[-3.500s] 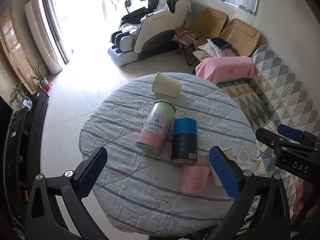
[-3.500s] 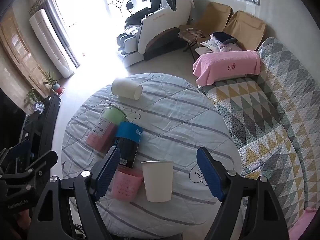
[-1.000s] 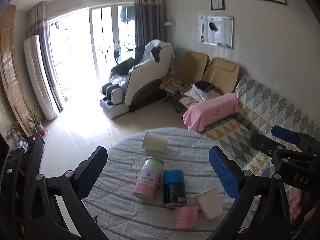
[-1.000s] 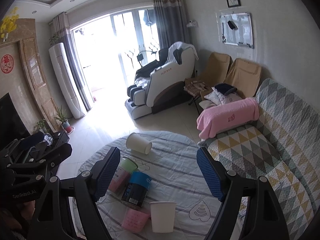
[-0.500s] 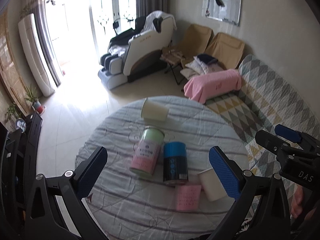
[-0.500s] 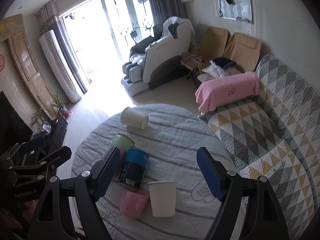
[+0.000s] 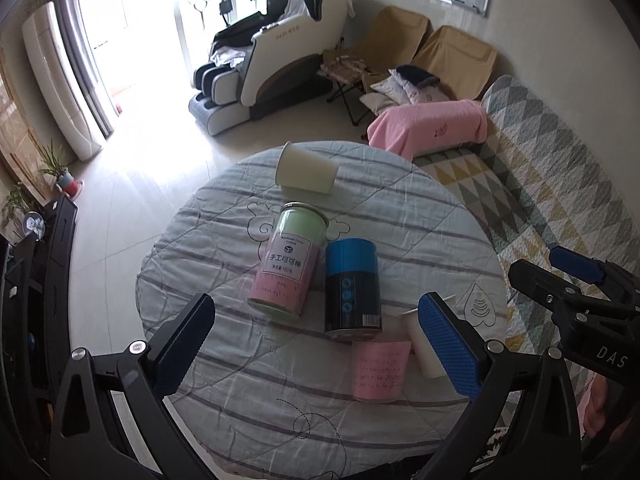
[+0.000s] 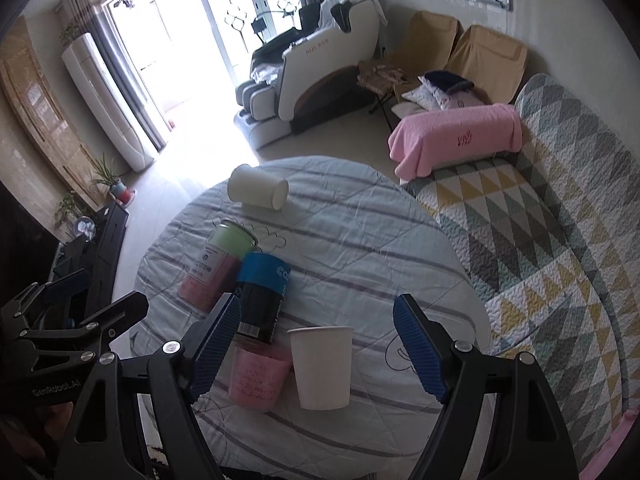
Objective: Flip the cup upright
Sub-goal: 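Reach the right gripper to the lying white paper cup and close on it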
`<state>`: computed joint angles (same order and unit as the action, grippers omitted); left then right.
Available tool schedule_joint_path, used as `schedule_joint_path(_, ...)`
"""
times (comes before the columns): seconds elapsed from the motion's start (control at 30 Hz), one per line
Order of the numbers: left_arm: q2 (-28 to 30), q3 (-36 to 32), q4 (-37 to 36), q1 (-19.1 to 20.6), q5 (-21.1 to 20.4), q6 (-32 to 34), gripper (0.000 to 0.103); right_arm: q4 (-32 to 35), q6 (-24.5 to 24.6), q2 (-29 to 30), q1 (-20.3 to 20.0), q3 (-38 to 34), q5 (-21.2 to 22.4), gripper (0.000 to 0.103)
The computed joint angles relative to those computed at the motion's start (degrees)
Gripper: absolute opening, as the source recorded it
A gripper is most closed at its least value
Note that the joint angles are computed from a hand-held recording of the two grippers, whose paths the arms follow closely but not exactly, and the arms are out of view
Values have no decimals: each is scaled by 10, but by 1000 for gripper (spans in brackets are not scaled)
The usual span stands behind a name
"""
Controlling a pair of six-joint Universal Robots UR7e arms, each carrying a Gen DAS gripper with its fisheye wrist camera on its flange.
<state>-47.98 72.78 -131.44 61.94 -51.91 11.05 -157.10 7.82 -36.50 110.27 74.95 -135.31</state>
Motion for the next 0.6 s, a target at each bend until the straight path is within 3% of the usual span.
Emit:
schedule_joint_path(0.33,32,-60,40,13,-4,-17,103,25,-53,31,-9,-67,31,80)
schedule_joint_path(0.6,91,-177,121,37,3,-63,103,147,-142,110,-29,-237,80,80)
